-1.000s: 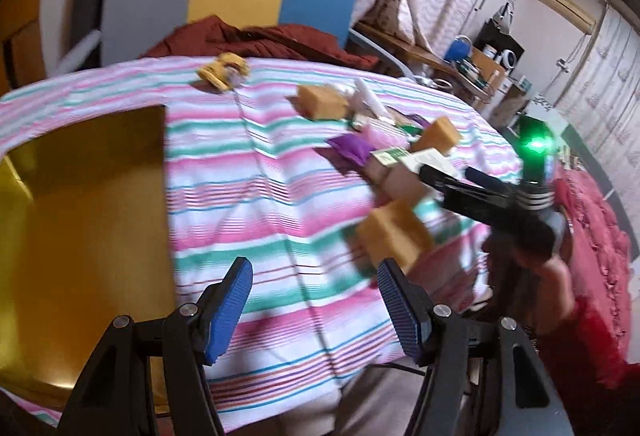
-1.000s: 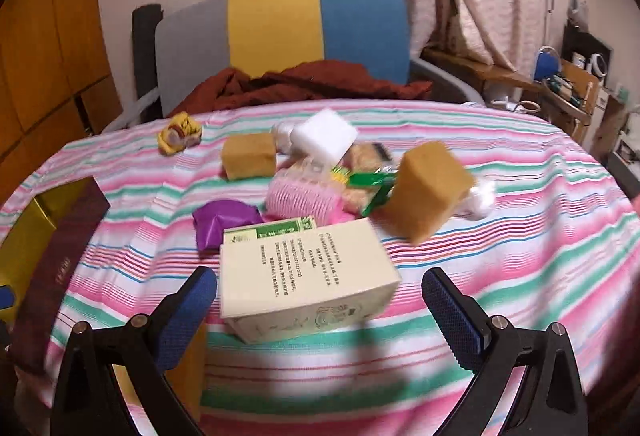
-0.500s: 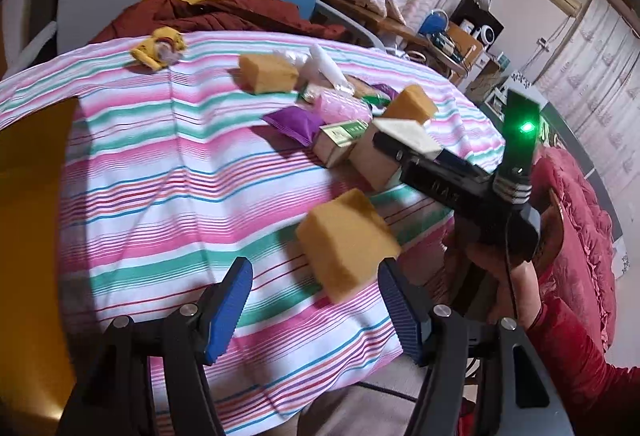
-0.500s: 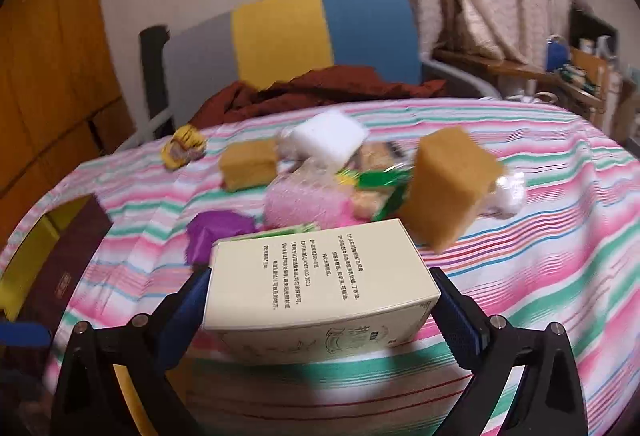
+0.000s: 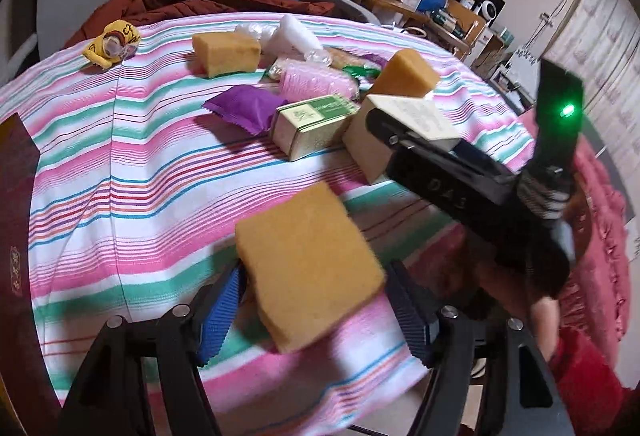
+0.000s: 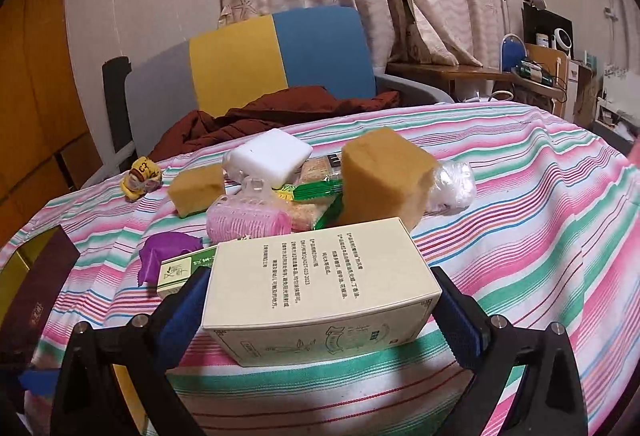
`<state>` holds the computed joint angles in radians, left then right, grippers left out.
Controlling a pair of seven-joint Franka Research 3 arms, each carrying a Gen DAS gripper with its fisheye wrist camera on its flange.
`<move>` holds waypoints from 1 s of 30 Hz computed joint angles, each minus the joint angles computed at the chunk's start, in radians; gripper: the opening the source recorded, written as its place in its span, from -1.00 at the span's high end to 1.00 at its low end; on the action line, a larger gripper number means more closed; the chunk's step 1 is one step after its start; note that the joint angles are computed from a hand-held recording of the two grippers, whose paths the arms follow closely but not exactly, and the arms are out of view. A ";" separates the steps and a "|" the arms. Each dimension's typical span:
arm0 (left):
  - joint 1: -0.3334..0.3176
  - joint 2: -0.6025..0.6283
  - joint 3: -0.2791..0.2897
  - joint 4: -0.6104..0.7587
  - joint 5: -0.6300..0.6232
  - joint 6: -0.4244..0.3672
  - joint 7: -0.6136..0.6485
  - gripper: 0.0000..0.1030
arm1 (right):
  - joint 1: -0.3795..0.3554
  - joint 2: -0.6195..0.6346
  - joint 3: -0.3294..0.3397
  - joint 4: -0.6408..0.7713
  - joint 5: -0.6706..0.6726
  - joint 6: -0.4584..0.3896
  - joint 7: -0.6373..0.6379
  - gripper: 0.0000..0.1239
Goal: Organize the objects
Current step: 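Carry the sponge in the left tool while the right tool carries the box toward the tray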
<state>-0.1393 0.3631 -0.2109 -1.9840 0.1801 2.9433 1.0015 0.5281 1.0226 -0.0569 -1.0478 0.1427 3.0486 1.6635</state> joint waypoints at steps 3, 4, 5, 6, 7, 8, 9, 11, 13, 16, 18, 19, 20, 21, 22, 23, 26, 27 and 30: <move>-0.036 0.009 0.050 -0.019 0.055 0.068 -0.027 -0.40 | -0.022 0.009 0.035 0.015 0.006 -0.009 -0.023 -0.66; -0.054 0.006 0.072 -0.024 0.081 0.074 -0.045 -0.40 | -0.029 0.011 0.046 0.018 0.011 -0.010 -0.030 -0.66; -0.066 0.004 0.087 -0.029 0.104 0.080 -0.058 -0.40 | -0.035 0.012 0.057 0.018 0.016 -0.009 -0.038 -0.66; -0.071 0.003 0.095 -0.032 0.120 0.088 -0.067 -0.40 | -0.038 0.009 0.063 0.010 0.020 -0.003 -0.044 -0.66; -0.074 0.002 0.099 -0.036 0.134 0.096 -0.075 -0.40 | -0.038 0.006 0.064 0.005 0.024 0.002 -0.048 -0.66; -0.072 -0.004 0.101 -0.049 0.143 0.112 -0.083 -0.35 | -0.036 0.007 0.060 0.005 0.026 0.004 -0.049 -0.66; -0.066 0.001 0.098 -0.050 0.144 0.125 -0.087 -0.29 | -0.034 0.007 0.057 0.004 0.028 0.004 -0.050 -0.66; -0.009 -0.002 0.043 -0.073 0.112 0.163 -0.065 -0.25 | -0.032 0.007 0.055 0.004 0.032 0.007 -0.053 -0.66; 0.059 -0.004 -0.022 -0.096 0.067 0.197 -0.040 -0.21 | -0.029 0.008 0.051 0.006 0.035 0.003 -0.052 -0.66; 0.103 -0.021 -0.062 -0.136 0.028 0.238 -0.035 -0.17 | -0.021 0.007 0.038 0.003 0.035 0.003 -0.046 -0.66; 0.080 -0.041 -0.034 -0.161 0.029 0.261 -0.052 -0.16 | -0.012 0.009 0.022 0.008 0.031 -0.005 -0.036 -0.66; 0.087 -0.047 -0.040 -0.170 0.030 0.272 -0.052 -0.15 | -0.010 0.009 0.017 0.007 0.028 -0.005 -0.032 -0.66; 0.090 -0.058 -0.041 -0.184 0.034 0.287 -0.052 -0.15 | -0.007 0.008 0.011 0.007 0.025 -0.008 -0.028 -0.66; 0.062 -0.066 -0.012 -0.190 0.041 0.295 -0.061 -0.15 | -0.003 0.008 0.005 0.006 0.022 -0.011 -0.023 -0.66; 0.021 -0.076 0.030 -0.197 0.050 0.304 -0.072 -0.15 | 0.000 0.007 0.000 0.005 0.018 -0.013 -0.018 -0.66; -0.007 -0.089 0.061 -0.210 0.059 0.318 -0.079 -0.15 | 0.002 0.007 -0.005 0.005 0.015 -0.015 -0.013 -0.66; -0.011 -0.112 0.070 -0.233 0.074 0.337 -0.086 -0.15 | 0.013 0.002 -0.025 0.000 0.004 -0.021 0.008 -0.66; 0.004 -0.122 0.059 -0.244 0.077 0.347 -0.088 -0.15 | 0.021 -0.002 -0.039 -0.006 0.001 -0.023 0.024 -0.66; -0.008 -0.155 0.085 -0.285 0.073 0.381 -0.098 -0.15 | 0.045 -0.028 -0.079 -0.050 -0.006 -0.012 0.081 -0.65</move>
